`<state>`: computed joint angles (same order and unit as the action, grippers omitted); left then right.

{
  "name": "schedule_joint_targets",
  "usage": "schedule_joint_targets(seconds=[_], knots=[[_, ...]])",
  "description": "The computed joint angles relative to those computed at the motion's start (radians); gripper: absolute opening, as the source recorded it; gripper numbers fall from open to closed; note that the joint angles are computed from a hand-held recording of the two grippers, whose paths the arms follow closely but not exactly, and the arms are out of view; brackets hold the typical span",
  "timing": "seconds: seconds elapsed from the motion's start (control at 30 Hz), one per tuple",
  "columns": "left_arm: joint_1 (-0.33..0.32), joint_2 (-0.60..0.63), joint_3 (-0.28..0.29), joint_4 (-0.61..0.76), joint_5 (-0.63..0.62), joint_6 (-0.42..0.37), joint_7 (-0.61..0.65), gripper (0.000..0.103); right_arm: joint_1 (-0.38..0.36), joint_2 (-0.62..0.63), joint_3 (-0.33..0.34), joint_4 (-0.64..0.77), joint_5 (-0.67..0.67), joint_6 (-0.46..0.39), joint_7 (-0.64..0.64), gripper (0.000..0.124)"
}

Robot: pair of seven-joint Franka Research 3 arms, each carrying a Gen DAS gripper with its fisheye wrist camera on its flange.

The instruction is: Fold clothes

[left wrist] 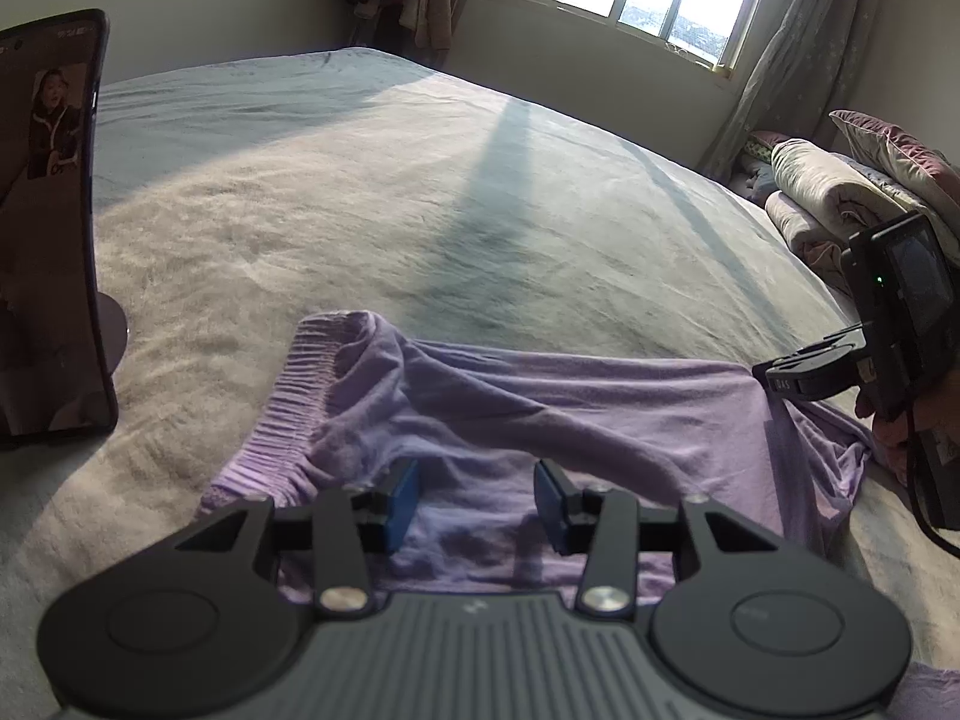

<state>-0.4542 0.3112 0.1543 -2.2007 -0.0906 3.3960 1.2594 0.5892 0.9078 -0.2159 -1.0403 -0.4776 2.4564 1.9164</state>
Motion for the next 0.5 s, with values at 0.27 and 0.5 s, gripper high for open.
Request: schedule_joint_targets(seconds=[0.27, 0.5], knots=[[-0.116, 0.012, 0.090, 0.019, -0.100, 0.004, 0.027, 0.044, -0.044, -0.213, -0.012, -0.345, 0.059, 0.261, 0.180, 0.042], [-0.102, 0.023, 0.027, 0.038, -0.108, 0.060, 0.039, 0.044, 0.023, -0.407, -0.149, -0.646, -0.059, 0.376, 0.471, 0.043]])
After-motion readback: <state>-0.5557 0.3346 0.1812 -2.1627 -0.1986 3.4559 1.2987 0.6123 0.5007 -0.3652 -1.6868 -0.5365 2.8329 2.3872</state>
